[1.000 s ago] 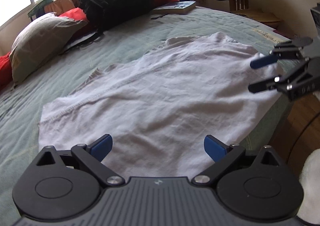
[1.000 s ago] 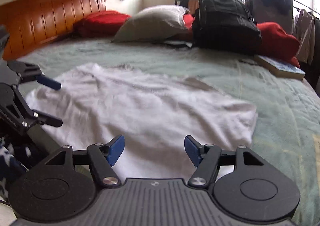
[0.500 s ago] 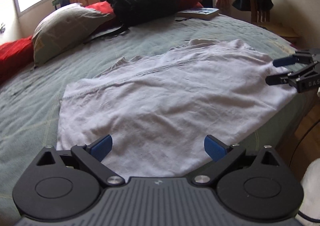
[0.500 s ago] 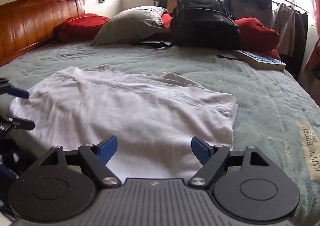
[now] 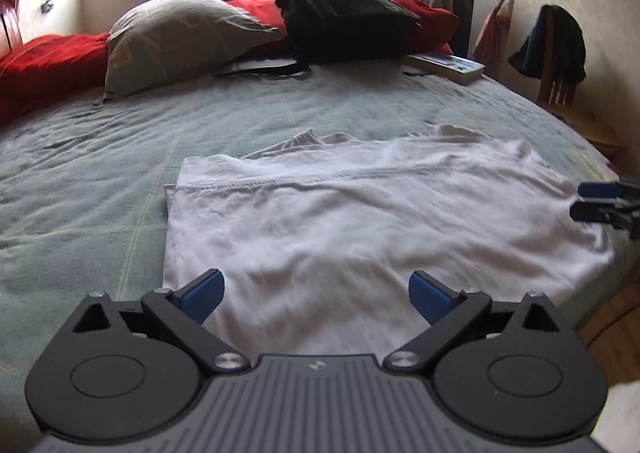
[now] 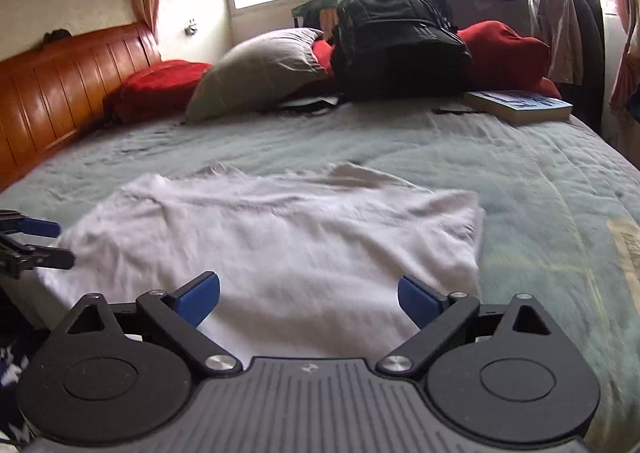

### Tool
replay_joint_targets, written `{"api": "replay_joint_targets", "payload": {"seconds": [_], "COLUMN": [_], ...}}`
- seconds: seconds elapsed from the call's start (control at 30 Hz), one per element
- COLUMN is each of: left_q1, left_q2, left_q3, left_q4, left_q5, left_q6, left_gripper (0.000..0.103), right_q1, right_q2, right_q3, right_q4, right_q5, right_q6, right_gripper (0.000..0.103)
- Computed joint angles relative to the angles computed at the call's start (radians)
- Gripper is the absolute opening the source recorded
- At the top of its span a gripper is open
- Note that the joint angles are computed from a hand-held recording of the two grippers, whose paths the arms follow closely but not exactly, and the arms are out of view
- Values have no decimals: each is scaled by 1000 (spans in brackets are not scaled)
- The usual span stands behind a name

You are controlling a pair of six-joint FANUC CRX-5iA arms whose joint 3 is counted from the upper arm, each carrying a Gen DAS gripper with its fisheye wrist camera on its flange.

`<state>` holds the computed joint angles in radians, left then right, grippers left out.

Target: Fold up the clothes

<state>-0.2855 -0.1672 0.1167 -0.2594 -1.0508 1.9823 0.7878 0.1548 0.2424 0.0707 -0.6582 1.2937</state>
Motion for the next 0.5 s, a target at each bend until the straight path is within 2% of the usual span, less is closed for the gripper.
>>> {"api": "replay_joint_targets", "payload": {"seconds": [0.13, 0.2, 0.3, 0.5], "left_q1": [21, 28, -1, 63], "left_q2": [0, 1, 25, 102], "left_q3": [-34, -44, 31, 125], "left_q4": [10, 12, -31, 43], "left_q5": [-3, -10, -86, -27], "left_q6": [36, 51, 31, -58], "left_gripper": [98, 98, 98, 99], "right_q1": [-8, -10, -18, -34], "right_q2": [42, 60, 77, 140], "right_q3": [54, 70, 93, 205], "right_q4": [-45, -29, -20, -99], "right_q5": [-40, -73, -92, -123], "right_q6": [28, 12, -4, 53], "right_gripper": [102, 103, 103, 103]}}
